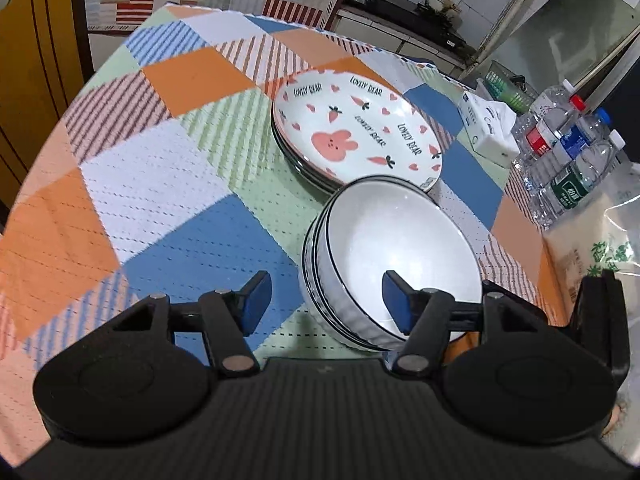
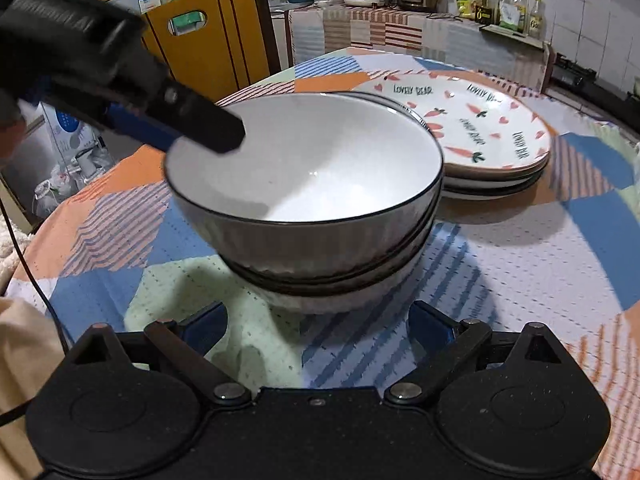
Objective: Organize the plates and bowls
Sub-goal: 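Close the left gripper on the rim of the bowl stack and lift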
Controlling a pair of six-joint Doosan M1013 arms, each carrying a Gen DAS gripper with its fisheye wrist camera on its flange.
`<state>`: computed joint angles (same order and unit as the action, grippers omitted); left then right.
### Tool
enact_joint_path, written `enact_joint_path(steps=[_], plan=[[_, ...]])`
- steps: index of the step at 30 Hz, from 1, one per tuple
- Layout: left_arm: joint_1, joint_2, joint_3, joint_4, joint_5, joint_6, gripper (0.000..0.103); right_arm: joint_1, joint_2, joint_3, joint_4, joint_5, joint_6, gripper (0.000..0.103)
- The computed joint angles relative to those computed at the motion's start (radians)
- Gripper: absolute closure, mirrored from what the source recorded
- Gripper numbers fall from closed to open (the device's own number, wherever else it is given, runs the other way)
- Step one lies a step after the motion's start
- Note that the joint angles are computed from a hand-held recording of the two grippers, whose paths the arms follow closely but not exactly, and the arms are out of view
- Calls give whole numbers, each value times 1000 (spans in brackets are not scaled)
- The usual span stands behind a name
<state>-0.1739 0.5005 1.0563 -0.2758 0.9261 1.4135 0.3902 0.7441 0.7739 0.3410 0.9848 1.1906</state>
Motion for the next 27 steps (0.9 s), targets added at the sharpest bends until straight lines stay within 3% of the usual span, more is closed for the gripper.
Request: enact_joint_path(steps=[10,16,23,27], plan=[[11,-9,65,-90,-82,-1,44,-9,-7,54,137,-93,-78,3],[15,4,68,-146,-96,10,61,-4,-3,64,113,-165,-63,3],[16,-6,103,-171,-153,16,62,7,1,61,73,-193,-67,3],[4,0,101,-121,-163,-25,64,6,-6,79,89,-216,-86,3]])
